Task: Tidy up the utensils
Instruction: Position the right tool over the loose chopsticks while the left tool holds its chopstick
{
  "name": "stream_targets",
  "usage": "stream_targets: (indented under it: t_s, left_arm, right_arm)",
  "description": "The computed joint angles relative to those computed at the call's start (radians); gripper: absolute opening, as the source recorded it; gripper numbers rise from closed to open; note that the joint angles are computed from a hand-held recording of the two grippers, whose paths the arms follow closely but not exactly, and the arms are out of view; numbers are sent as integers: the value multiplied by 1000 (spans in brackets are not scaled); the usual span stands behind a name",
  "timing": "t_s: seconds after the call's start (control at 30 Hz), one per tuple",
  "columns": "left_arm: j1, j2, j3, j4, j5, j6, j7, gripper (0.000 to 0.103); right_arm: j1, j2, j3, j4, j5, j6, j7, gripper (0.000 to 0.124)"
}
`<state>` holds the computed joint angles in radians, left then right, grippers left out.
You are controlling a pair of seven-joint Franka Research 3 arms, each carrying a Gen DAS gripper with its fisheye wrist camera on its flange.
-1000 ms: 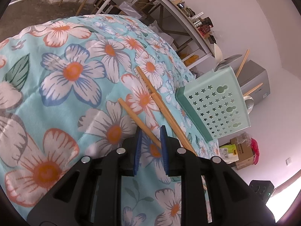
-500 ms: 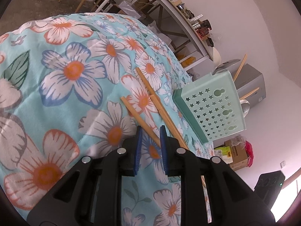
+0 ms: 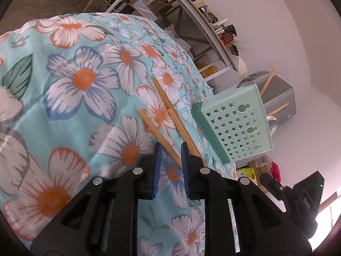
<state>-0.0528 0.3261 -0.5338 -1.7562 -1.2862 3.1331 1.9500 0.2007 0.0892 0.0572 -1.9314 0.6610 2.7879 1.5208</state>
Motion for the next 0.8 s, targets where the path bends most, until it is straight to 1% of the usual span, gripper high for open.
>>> stream_targets:
  t_s: [0.03,0.1,0.13,0.23,0.3,0.43,0.53,0.6,0.67,0.73,0.8]
  left_arm:
    - [26,3,-29,7,-57,-2,60,18]
    - [32,0,-29,14,-126,-18,122,18]
    - [23,-3,-16,13,-128,-26,121,18]
    - [-17,-8,29,13,-112,-36,97,18]
    - [-28,-12,45,16,-144,-45,121,18]
    - [-55,-16,79,26,-221,-58,178,17]
    - [-76,-21,105,30,-295,-66,233,16]
    - [-98,-25,132,25,-281,-71,218,16]
    - [-113,-31,153,22,-314,-79,243,16]
    - [-134,-32,174,25,-313,-81,236,16]
    - [-144,-33,188,25,-317,-85,237,16]
  right_arm:
    - [2,7,-3,8,-16,-6,19,59]
    - [4,21,-2,28,-33,-18,28,59]
    - [7,25,-3,34,-53,-19,35,59]
    - [4,31,4,45,-46,-23,15,59]
    - [1,33,7,49,-34,-23,0,59]
    - [-11,30,17,48,45,-18,-74,59]
    - [-23,25,27,41,148,-16,-168,59]
    - [-26,19,30,35,206,-22,-223,59]
    - [-24,4,29,16,244,-12,-271,59]
    - [-21,-7,24,0,275,-8,-313,59]
    - [-14,-15,19,-14,278,5,-330,59]
